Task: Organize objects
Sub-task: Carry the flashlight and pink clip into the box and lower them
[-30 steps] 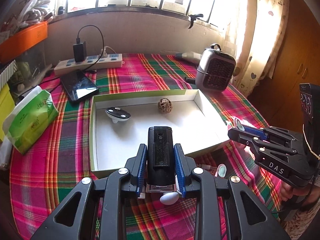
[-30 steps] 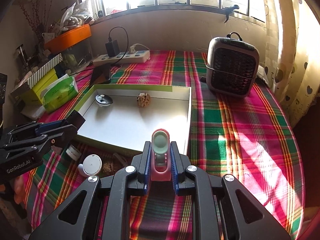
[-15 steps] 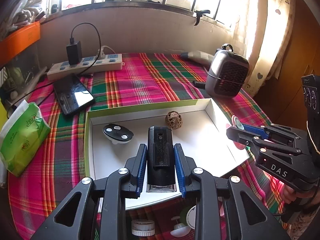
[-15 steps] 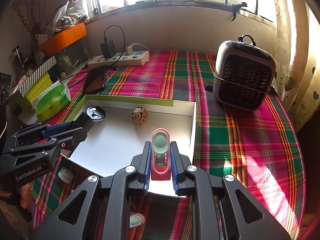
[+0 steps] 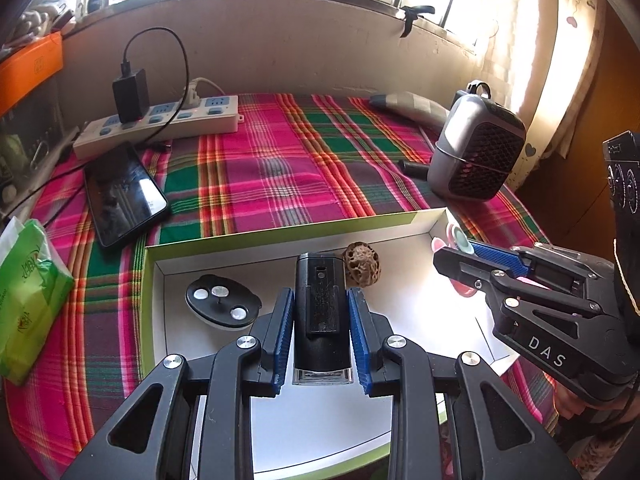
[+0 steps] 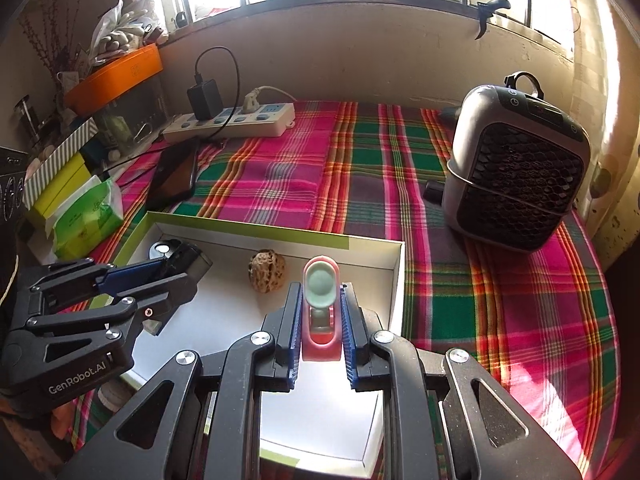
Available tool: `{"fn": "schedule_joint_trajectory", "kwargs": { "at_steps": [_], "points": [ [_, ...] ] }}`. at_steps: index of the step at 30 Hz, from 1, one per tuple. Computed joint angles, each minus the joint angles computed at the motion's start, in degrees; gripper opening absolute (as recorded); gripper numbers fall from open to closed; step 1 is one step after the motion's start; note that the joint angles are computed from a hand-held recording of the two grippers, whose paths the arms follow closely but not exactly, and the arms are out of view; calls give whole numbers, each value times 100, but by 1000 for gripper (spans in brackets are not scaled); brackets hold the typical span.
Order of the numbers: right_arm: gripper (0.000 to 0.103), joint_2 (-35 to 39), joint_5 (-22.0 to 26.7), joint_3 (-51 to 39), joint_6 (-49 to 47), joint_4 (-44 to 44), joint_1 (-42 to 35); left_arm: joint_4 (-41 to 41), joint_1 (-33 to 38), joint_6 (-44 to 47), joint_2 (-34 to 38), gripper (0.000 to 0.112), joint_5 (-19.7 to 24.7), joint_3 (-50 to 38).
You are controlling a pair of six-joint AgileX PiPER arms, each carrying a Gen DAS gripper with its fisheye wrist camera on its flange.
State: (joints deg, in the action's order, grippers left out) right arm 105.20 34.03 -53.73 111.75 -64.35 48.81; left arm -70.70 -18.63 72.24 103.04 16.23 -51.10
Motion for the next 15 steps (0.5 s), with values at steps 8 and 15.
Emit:
{"fn": "schedule_joint_trajectory", "kwargs": {
  "at_steps": [8,15],
  "points": [
    [19,216,-368,-147,-261,116,-319,374,-56,-454,297,25,-64,-319],
    [19,328,-512,-237,-519,317,-491,724,-82,-797,460,25,-114,-494]
  ]
}}
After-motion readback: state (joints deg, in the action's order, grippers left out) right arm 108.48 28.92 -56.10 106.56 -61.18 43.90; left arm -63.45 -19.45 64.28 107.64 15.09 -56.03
